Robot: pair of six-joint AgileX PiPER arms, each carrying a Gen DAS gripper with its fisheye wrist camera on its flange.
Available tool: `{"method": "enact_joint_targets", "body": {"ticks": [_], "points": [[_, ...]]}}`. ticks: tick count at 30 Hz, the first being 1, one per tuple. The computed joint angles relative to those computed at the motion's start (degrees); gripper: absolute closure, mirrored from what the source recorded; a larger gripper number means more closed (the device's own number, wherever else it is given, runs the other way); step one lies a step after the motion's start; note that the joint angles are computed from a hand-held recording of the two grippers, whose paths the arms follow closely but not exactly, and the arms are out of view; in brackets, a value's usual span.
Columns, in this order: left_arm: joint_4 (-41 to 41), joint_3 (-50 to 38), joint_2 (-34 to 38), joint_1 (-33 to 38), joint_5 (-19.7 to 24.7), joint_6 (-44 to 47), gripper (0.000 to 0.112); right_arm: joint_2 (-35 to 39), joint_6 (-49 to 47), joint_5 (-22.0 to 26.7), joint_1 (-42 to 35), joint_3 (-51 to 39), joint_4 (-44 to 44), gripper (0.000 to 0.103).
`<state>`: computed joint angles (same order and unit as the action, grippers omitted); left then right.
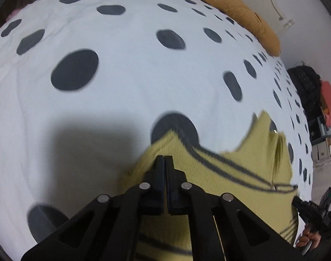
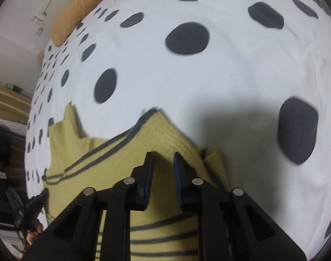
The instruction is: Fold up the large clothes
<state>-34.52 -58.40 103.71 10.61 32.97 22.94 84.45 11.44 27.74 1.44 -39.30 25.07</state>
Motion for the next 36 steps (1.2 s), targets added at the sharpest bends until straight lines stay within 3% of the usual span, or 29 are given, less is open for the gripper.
{"method": "enact_joint_targets", "body": {"ticks": [3,4,6,9,12,15,18,21,23,26,29,31,33,35,36], "points": [[9.7,-3.6,0.9,2.0,-3.0,-9.4,0.111,-1.2,11.3,0.7,-0.3,-0.9,-10.1,0.093],[9.8,-5.3,1.1,3.9,-1.5,-10.6,0.111,-2.0,16.5,1.9,-0.5,-1.6,-15.8,0.085],[3.0,-7.0,-0.8,8.7,4.5,-6.0,0.112,-3.7,20.2,5.0,-3.1,-2.1,-21.7,0.083],[-6.8,-2.5,-7.0,11.4,9.8,6.7,0.108,-12.9,14.2,3.9,-2.8,2.1,-13.2,0.082],[-11.2,2.6,-11.0,6.7,13.7,14.4,0.108,-16.0,5.5,4.2,2.0,3.7,-2.8,0.079],[-8.9,4.6,-9.0,-1.0,9.5,12.3,0.107,-11.7,9.0,0.2,11.4,2.4,-2.9,0.078],[-1.2,0.7,-0.5,-4.7,3.2,0.7,0.108,-2.6,19.3,0.4,16.4,-3.5,-12.0,0.078],[-4.2,-2.1,3.8,-0.3,3.9,0.9,0.111,5.2,26.6,2.7,13.6,-7.2,-21.2,0.090],[1.2,-3.4,4.4,-0.4,0.9,-3.7,0.111,5.8,26.2,2.4,11.0,-7.4,-21.6,0.098],[1.5,-4.6,4.1,0.6,3.3,-4.2,0.111,5.6,29.1,3.7,9.2,-8.0,-25.8,0.102],[-3.7,-0.7,-2.5,4.0,7.3,0.4,0.111,-1.2,27.1,4.2,9.5,-5.8,-22.7,0.095],[-7.3,3.6,-8.9,7.8,10.9,4.5,0.111,-7.5,29.0,6.7,13.5,-4.5,-23.0,0.081],[-8.9,8.7,-15.9,14.0,15.9,8.3,0.097,-14.9,34.1,8.6,20.5,-2.3,-24.0,0.073],[-8.6,12.8,-21.8,19.3,20.5,9.5,0.054,-20.0,42.6,9.4,29.8,-0.2,-27.6,0.072],[-8.8,14.9,-24.5,23.0,23.1,11.7,0.053,-21.6,44.7,8.5,34.1,1.3,-27.1,0.072]]}}
